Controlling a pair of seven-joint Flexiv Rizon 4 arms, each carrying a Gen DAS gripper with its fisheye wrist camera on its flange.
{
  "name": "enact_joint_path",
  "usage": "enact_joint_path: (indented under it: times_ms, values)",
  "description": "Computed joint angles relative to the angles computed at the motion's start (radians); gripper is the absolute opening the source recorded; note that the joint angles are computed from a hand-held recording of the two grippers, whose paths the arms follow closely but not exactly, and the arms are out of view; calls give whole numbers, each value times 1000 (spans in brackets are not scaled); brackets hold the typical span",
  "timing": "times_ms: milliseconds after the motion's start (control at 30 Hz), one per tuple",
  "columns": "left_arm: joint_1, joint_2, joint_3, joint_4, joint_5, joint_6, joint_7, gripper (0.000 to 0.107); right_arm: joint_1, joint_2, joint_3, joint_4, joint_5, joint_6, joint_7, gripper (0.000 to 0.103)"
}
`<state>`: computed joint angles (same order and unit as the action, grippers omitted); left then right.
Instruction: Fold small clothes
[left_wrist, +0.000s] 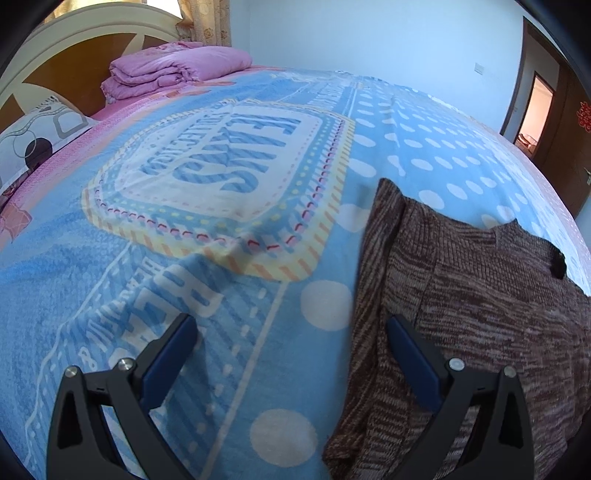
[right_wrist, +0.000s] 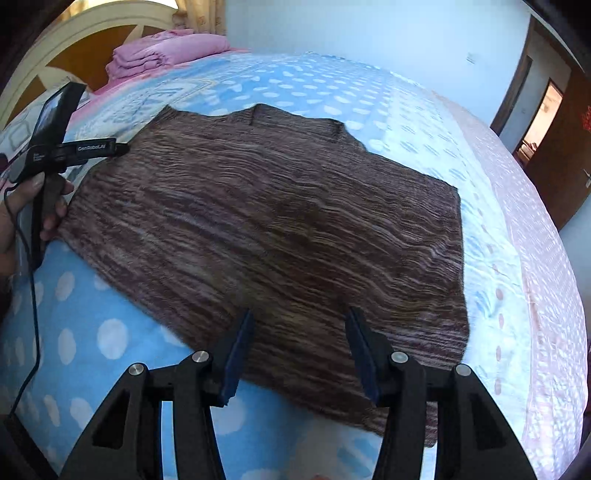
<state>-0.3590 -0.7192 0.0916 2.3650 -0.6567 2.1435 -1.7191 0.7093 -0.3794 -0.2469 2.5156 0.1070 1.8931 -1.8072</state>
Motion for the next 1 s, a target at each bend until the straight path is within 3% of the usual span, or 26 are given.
enact_joint_path:
  times_ms: [67,100,167,267,333,500,567,633,700,833,1000]
  values:
    - [38,15,-21,28,59,20,-17,103,60,-8,-23,10,28,36,-22,53]
    - [46,19,-24,35,75,23,-19,103,51,-5,10,9,47,44,-47,53]
    - [59,29,-27,50,103,20,-17,103,-16,1,76,20,-52,56,2,53]
    - [46,35,-11,62,105,14,2,103,33,-14,88,12,11,75,-56,53]
    - [64,37,-18,70,131,22,-1,103,22,-26,115,4,11,87,-63,53]
    - [40,57,-13,130,129,70,-15,103,-86,-66,208,-45,-13,107,-16,53]
    - [11,61,-7,165,107,108,-25,103,-138,-69,215,-44,-146,66,98,53]
    - [-50,69,4,171,17,48,62,103,-77,-80,201,-51,-45,81,9,54]
    - [-15,73,-11,203,77,78,28,103,-8,-68,160,-39,-8,79,-17,54]
    - [6,82,-16,225,118,83,37,103,-52,-53,237,-25,-57,111,-10,54]
    - [109,119,-38,242,223,61,16,103,160,-100,156,-26,53,193,-138,54]
